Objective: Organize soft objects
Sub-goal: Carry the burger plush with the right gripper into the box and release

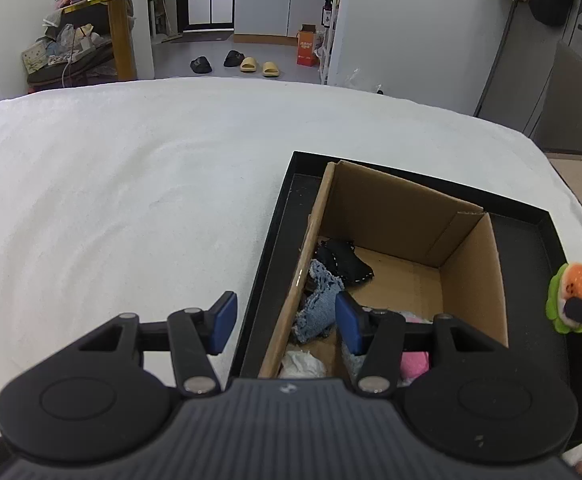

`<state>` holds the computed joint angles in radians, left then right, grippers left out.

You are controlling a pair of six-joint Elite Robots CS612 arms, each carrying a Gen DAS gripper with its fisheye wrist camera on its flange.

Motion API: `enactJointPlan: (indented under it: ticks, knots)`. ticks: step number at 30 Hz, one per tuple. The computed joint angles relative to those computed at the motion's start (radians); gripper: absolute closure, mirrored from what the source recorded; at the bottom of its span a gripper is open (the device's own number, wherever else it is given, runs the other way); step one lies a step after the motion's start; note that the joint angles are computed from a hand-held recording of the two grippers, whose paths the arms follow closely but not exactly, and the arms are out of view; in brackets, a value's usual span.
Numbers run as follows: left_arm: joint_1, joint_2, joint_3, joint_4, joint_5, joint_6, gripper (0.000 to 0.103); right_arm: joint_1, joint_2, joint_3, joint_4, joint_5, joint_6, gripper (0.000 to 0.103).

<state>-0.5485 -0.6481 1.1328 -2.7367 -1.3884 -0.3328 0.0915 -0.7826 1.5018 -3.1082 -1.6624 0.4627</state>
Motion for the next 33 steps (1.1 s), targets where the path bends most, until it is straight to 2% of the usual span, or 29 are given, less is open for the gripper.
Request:
enactJointPlan:
  ticks: [19, 26, 33]
  knots:
    - [0.017, -0.01, 0.032, -0.052, -0.061, -0.041, 0.05, 0.033, -0.007, -0.023, -0.054, -0.07, -0.042, 0.083]
    - [0.022, -0.006, 0.028, -0.045, -0.084, -0.041, 0.051, 0.045, 0.006, -0.049, -0.062, -0.061, -0.066, 0.083]
    - [0.028, -0.002, 0.021, -0.034, -0.102, -0.048, 0.051, 0.054, 0.025, -0.084, -0.083, 0.001, -0.111, 0.082]
